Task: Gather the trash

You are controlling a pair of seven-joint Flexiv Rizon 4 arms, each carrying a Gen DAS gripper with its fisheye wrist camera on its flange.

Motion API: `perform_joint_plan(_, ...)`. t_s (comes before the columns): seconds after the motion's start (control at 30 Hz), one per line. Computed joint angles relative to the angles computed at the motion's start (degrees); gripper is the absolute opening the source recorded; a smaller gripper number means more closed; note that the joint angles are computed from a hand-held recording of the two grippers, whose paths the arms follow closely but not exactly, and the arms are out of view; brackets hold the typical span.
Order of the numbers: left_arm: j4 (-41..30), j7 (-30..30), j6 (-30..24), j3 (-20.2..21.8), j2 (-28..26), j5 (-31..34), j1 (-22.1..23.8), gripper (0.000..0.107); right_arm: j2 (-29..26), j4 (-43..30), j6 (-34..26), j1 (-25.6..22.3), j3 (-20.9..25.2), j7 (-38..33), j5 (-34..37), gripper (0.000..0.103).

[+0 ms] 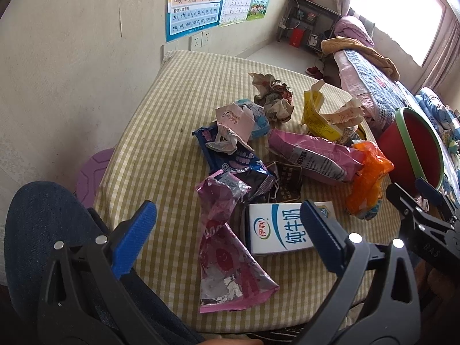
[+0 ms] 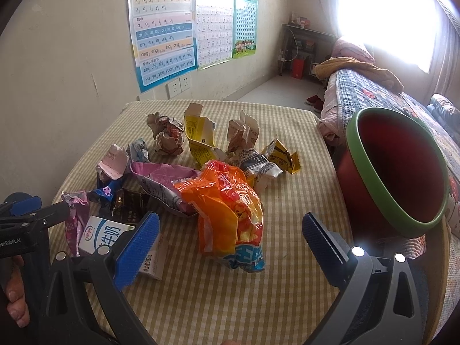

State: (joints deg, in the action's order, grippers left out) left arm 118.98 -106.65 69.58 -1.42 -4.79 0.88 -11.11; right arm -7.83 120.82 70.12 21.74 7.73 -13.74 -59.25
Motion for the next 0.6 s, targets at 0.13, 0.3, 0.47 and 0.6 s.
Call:
perform_joint_plan(0.13, 0.0, -0.2, -1.3, 0.1, -0.1, -0.6, 0.3, 0.098, -1.4, -1.1, 0.0, 0.5, 0.2, -2.7, 2.2, 0.096)
perform_joint_plan(0.3, -0.5, -0.2, -4.1, 0.0, -0.6, -1.8, 0.6, 0.098, -2.2, -1.5, -0.4, 1.2, 0.1, -4.7, 4.5, 0.096)
perform_joint_plan(0.47, -1.7, -0.7, -6.4, 0.1, -1.5, -1.5, 0.7, 0.098, -3.3, -2.2, -0.1, 1.5, -0.4, -6.4, 7.5, 0.096)
perform_joint_plan(0.6, -2.6, -0.9, -7.9, 0.2, -2.3, -1.3, 0.7, 0.098, -3.8, -2.5, -0.4, 1.8, -0.2, -8.3, 10.6, 0.096)
